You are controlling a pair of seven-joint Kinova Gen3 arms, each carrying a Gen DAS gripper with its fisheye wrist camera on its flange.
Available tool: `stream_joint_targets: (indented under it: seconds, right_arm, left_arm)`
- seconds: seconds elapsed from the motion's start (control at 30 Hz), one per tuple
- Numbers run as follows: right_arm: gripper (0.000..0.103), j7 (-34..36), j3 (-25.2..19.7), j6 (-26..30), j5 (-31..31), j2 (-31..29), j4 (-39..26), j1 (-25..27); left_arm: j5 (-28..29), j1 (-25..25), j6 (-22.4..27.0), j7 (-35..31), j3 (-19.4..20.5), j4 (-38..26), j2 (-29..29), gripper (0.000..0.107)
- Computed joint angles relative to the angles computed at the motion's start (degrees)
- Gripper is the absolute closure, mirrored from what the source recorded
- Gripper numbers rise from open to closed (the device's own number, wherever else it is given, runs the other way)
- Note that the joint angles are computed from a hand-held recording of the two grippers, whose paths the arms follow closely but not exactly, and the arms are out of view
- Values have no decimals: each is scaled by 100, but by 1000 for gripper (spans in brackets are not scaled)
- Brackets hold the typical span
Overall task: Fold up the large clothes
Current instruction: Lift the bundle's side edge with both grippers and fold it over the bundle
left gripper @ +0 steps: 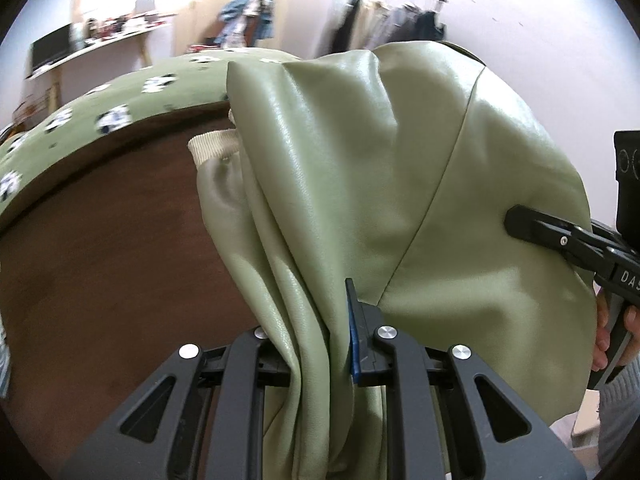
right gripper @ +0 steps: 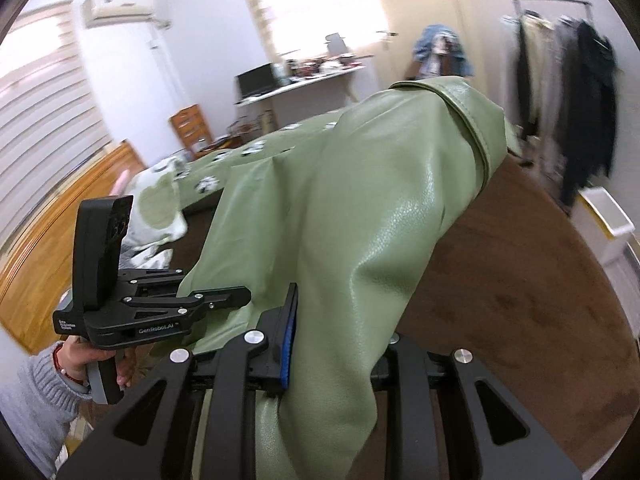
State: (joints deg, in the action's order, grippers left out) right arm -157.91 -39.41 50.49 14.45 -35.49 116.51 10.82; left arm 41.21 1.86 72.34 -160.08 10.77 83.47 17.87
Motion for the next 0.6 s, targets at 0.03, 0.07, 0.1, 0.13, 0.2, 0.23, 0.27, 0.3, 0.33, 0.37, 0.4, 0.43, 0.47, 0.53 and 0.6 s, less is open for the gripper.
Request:
stream_joint_targets:
  seconds: [0.03,0.07,0.1,0.13,0.2,0.23,0.27,0.3,0.33,0.37,0.4,0.43,0.47,0.53,0.6]
  right_arm:
    - [81,2,109,71,-48,-132,103,-67]
    - [81,5,234,168,-112,-317,243,-140]
    - [81,11,335,230,-180,-483,381,-191]
    - [81,9,389,293,-240,-630,488,-191]
    - [81,63,630,380,-398,-931,750,-267]
    - [81,109,759,433,-469,-1086,886,-300]
    - [81,158,810,450,-523,-1159,963,-281]
    - [81,208,878,470,-578,-1247,1056,-273]
    - [81,281,999,473,-613,-1327,1160,-283]
    - [81,349,1122,468,-647,-1418,1290,-291]
    - [81,435,1260,497,-677,-1543,1401,-319]
    - [81,495,1384,453,-707,-1644,1557,-309]
    - [81,556,1468,419,-736,-1709,1667,-276]
    - [81,669,1616,295,-774,-1775,1864,-183]
    - [81,799,1837,142,-778,-1831,2094,-127]
  left_arm:
    - [-20,101,-58,30,45,73,-30,88]
    - [-34,218,-132,71,90,155,-59,88]
    - [-58,373,-253,100,149,288,-106,88]
    - [-65,446,-307,97,171,346,-120,88]
    - [-46,621,-465,94,233,552,-160,88]
    - [-87,746,-527,166,261,613,-157,88]
    - [-127,873,-622,203,298,679,-155,88]
    - [-179,994,-705,245,331,730,-155,88]
    - [-220,1071,-739,279,349,710,-113,88]
    - [-248,1120,-774,269,367,723,-81,88]
    - [-283,1225,-871,297,403,791,-61,88]
    - [-314,1299,-929,334,426,809,-20,88]
    - [-373,1415,-1027,396,457,832,44,88]
    - [-474,1584,-1179,502,511,822,167,88]
    - [-595,1774,-1303,694,566,725,344,88]
